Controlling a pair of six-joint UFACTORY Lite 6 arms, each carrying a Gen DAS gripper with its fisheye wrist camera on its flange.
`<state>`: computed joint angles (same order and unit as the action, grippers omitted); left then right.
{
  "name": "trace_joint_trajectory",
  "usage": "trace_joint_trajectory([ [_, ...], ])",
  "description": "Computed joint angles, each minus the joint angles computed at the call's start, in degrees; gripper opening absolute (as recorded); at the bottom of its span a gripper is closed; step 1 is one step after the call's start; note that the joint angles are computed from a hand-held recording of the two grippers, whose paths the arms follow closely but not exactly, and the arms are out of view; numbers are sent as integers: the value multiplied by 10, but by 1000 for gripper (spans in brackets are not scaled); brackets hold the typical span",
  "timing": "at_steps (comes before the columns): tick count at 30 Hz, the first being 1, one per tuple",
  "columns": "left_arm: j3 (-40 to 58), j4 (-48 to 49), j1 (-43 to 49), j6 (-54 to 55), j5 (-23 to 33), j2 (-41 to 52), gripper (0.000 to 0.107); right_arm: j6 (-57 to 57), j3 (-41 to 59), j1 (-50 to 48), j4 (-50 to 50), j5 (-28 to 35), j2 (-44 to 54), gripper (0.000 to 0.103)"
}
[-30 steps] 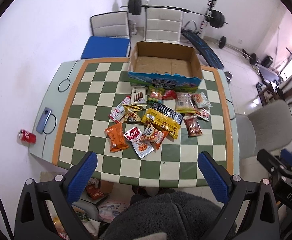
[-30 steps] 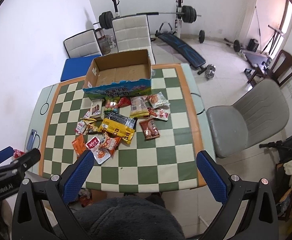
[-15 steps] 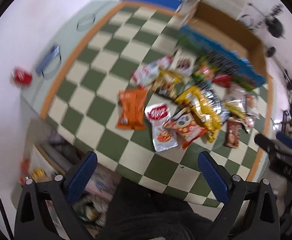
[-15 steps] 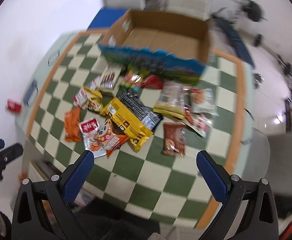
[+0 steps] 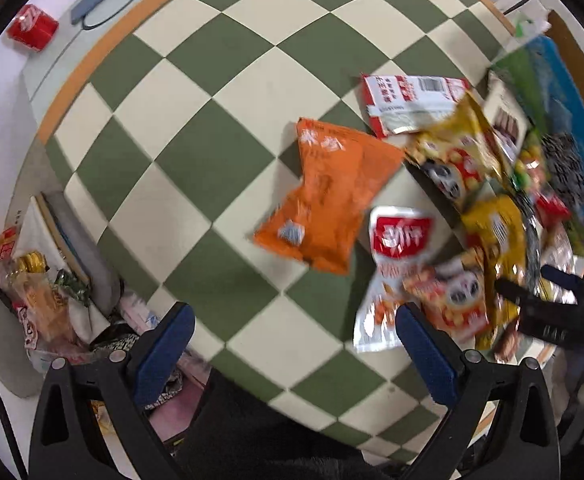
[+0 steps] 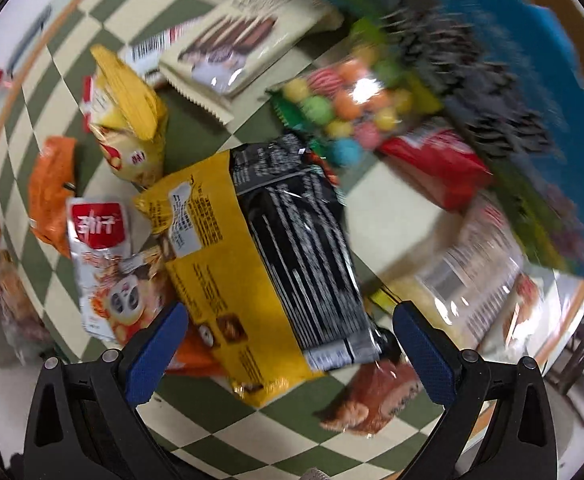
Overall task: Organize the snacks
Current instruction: 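Grasp the yellow-black biscuit pack with the right tool while the left grasps the orange chip bag, then carry both packets over the cardboard box and open both tools to drop them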
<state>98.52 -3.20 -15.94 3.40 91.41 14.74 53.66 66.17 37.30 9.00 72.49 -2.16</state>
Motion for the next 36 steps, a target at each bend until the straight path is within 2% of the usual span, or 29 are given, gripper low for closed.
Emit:
trace_joint_trajectory([
  [8, 51, 24, -48, 29, -51, 114, 103, -70, 2, -25, 39, -61, 96, 103],
  [13, 85, 45, -75, 59, -56, 153, 103, 1, -16, -16, 48, -112, 114, 101],
  [15, 104, 56, -84, 66, -54, 164, 103, 81, -63, -17, 71, -149, 82, 99],
  [18, 139, 58, -87, 83, -42, 187, 103, 214, -190, -17, 154, -251, -11, 100],
  [19, 147, 55, -86, 92, -39, 192, 100, 241, -240, -12, 201, -304, -42, 100],
  [20, 157, 55, -86, 97, -36, 198, 91, 246, -266, -5, 226, -339, -55, 100],
  [21, 167, 57, -87, 104, -33, 204, 86, 244, -272, 0, 235, -353, -53, 100],
  [22, 168, 63, -89, 112, -35, 204, 76, 247, -268, 6, 228, -360, -43, 100],
  [24, 167, 69, -87, 129, -44, 207, 75, 249, -251, 16, 210, -356, -20, 100],
  [25, 165, 69, -87, 136, -47, 203, 75, 250, -240, 14, 198, -330, -26, 100],
  [28, 185, 72, -98, 141, -36, 206, 71, 203, -177, 11, 186, -305, 48, 100],
  [29, 187, 67, -97, 147, -30, 202, 60, 190, -152, 17, 189, -307, 82, 100],
  [31, 215, 69, -119, 133, -10, 203, 57, 184, -114, 26, 180, -297, 126, 100],
  [33, 208, 76, -131, 132, -15, 187, 55, 224, -79, 45, 164, -298, 168, 98],
  [36, 212, 78, -142, 122, -2, 172, 51, 343, -47, 89, 171, -353, 215, 92],
])
